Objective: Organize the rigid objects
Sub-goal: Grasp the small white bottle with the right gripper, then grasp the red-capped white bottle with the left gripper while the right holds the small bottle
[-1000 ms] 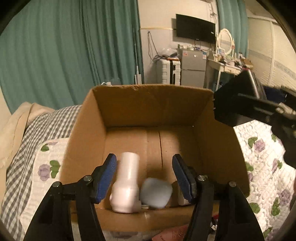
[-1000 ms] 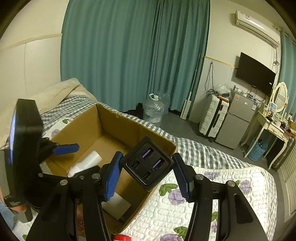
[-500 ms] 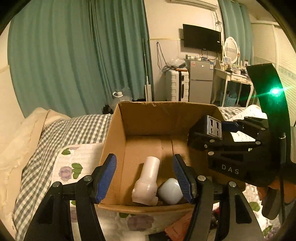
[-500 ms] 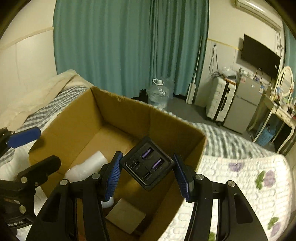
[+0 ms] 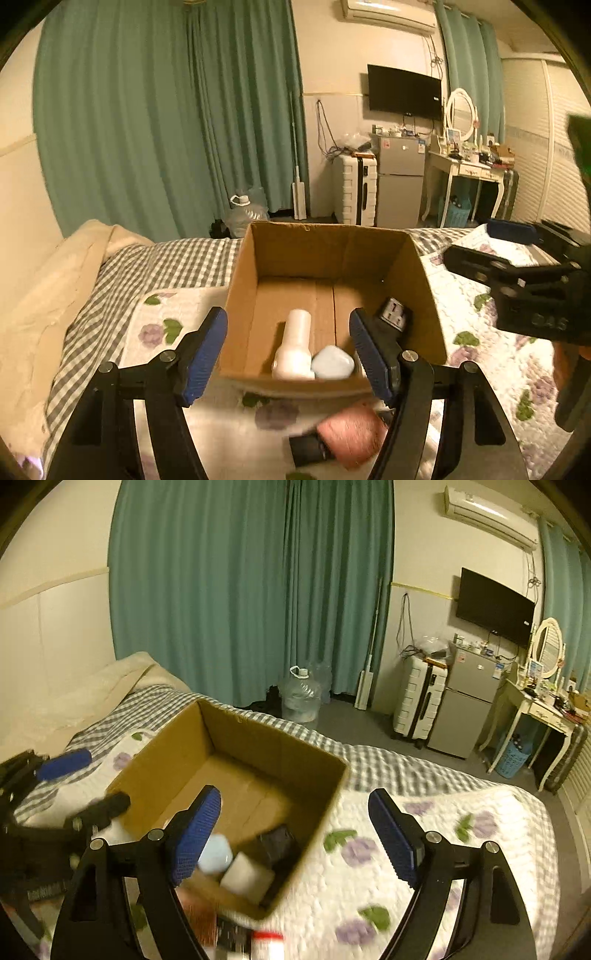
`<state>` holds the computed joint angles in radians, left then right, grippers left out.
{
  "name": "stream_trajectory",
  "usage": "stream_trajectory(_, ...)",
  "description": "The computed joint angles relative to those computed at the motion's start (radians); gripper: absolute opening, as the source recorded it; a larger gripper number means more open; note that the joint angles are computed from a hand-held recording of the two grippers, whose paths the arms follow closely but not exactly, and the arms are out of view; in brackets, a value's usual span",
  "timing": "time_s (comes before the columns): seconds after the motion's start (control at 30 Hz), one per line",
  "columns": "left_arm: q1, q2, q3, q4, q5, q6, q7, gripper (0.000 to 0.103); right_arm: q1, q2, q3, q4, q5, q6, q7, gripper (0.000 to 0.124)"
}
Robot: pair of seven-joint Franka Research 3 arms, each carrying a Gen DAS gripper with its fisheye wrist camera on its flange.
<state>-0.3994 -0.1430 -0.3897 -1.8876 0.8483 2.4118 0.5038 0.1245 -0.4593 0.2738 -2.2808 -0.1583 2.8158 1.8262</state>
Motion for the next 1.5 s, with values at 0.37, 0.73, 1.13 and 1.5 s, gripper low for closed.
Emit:
stream_trajectory(0.37,-0.012,-0.137,-0.046,-0.196,-0.116,-0.061,-0.062,0.075,0.168,-0.177,-0.030,-0.265,0.179,-0.141,-0.092,0.076)
stream_trajectory(0.73,-0.032,-0.116,-0.023,-0.287,-0.202,-0.004,-0.033,0.075,0.207,-0.042,-0.037,-0.260,0.183,-0.194,-0.124,0.040)
stream_trajectory(1.13,-0.042,-0.087,-0.032,-0.252,-0.201,-0.030,-0.015,0.075,0.191,-0.136,-0.058,-0.298,0.158,-0.112,-0.076,0.022)
stream_trajectory(1.5,-0.129,0.172,-0.027,-0.003,-0.207,0.009,0.009,0.075,0.030,-0.240,-0.076,-0.314,0.166,-0.143,-0.011,0.022)
